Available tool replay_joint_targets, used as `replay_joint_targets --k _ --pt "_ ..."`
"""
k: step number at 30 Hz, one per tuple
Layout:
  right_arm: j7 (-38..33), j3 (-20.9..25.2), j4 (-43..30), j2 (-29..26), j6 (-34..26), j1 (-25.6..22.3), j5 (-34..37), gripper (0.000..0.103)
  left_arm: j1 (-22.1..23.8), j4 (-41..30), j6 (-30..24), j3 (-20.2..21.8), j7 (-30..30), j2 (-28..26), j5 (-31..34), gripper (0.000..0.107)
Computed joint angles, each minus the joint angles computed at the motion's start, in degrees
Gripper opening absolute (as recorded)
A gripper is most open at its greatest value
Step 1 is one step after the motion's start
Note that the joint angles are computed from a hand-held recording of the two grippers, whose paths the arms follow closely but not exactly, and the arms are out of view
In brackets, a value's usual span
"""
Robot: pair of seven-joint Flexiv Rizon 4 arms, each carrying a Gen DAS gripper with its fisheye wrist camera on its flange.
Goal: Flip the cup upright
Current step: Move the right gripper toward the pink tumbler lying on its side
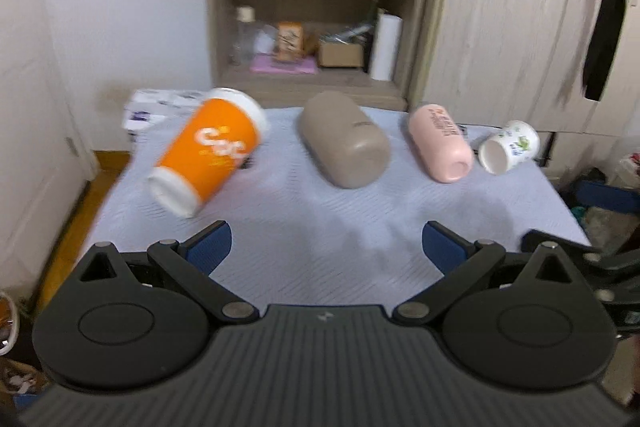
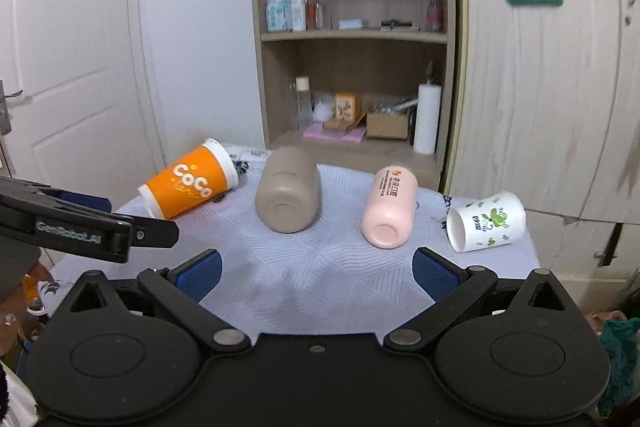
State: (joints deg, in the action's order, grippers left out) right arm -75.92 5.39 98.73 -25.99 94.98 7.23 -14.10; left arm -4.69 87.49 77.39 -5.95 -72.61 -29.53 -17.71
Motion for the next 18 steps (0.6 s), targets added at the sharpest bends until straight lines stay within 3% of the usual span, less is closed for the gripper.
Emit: replay_joint_targets --k 1,3,7,12,18 --pt "-0.44 1.17 -2.05 -1.41 -1.41 -1.18 -0.1 0.102 1.0 -1.42 -1.37 -1.7 1.2 -0.97 -1.17 0.103" --pt "-2.01 4.29 -7.02 -4.73 -5.43 -3.84 0.17 0.088 1.86 -4.43 -3.4 -3.62 2.3 -3.15 -3.31 0.103" --pt "-6.82 9.87 -15.14 -10.02 -11.65 -7.63 3.83 0.085 0.99 -12.73 -8.31 -3.64 1.03 -8.6 -4.82 0.102" --pt "-8.67 7.63 -22.8 -14.46 -16.03 -5.77 6.31 0.085 -1.15 -22.37 -14.86 -0.98 -3.4 -14.09 -3.5 0.101" --pt "-8.55 2.12 -29.78 -20.04 -16.69 -2.2 6.14 0.085 -0.93 -27.43 -16.91 -2.04 -5.99 -17.9 -4.19 0.1"
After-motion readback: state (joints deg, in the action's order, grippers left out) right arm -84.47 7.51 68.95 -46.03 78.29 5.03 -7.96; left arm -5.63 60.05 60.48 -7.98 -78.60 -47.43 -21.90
